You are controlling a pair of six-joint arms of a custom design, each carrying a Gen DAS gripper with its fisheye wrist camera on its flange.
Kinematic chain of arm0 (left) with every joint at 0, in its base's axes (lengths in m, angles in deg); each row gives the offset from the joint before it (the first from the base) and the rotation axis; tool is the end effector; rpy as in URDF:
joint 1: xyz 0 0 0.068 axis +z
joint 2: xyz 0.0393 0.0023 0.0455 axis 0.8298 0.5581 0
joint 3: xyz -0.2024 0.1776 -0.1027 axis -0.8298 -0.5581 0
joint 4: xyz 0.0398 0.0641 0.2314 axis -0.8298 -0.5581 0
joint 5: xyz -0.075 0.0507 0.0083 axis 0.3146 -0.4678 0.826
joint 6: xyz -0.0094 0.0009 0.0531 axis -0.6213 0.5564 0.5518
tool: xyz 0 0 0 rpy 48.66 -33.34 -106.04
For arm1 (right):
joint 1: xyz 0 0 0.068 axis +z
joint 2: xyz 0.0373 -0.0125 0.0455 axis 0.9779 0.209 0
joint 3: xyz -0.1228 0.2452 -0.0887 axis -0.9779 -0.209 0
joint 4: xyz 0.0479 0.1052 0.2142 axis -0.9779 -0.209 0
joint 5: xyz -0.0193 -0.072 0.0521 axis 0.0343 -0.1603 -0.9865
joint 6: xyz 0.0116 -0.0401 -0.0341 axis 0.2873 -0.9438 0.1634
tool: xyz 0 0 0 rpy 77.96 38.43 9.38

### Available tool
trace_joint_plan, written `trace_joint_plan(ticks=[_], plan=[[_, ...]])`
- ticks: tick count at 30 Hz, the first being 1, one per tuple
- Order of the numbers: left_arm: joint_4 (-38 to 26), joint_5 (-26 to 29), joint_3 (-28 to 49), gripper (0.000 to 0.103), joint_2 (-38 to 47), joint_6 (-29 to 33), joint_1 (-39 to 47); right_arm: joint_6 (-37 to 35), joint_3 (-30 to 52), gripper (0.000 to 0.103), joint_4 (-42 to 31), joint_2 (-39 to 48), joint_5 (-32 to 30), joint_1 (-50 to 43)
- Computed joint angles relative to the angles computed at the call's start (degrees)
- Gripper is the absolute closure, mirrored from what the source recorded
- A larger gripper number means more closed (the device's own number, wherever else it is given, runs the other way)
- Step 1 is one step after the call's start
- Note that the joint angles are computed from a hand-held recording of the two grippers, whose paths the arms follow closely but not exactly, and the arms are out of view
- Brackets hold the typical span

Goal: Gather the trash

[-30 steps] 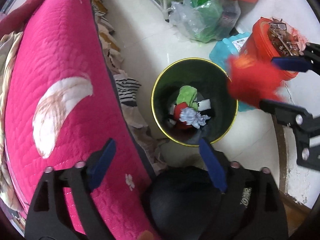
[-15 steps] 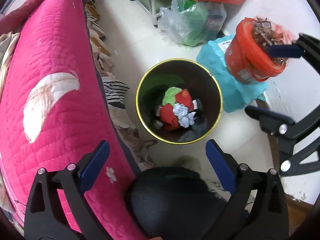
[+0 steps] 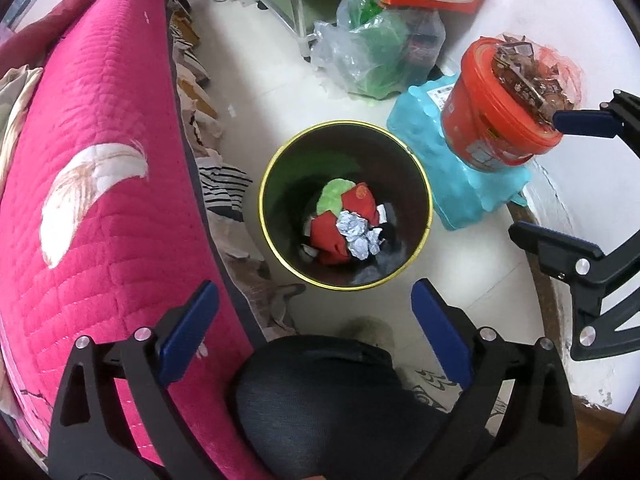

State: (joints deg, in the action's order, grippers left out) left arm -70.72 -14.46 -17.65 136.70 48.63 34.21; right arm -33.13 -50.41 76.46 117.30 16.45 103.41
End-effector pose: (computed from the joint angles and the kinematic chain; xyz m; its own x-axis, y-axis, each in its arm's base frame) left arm 0.2672 -0.1056 0.0639 -0.8541 0.4893 -0.1763 0.4850 0.8718 0.0698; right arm 0.1971 0.0858 0.0928 -0.9730 -0.1173 -0.1987 -0.0894 0.9855 -0.1439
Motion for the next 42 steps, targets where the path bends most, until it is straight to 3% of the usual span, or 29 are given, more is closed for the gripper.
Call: trace_joint_plan(ticks=[4,12,42], plan=[[0.1,1.4,-0.3,0.008,-0.2,-0.5,0.3,0.2,-1.3,0.009,0.8,-0.2,-0.3,0.1],[4.5,-3.8,-3.2,0.008,-1.6,-1.6,-1.7,0.4,-2.3,0.009,2.3,-0.2,-1.4,0.6],[-1.8,1.3,1.6,0.008,1.0,-1.7,1.0,-0.6,-1.7,0.009,3.0,0.3,-0.3,0.6]])
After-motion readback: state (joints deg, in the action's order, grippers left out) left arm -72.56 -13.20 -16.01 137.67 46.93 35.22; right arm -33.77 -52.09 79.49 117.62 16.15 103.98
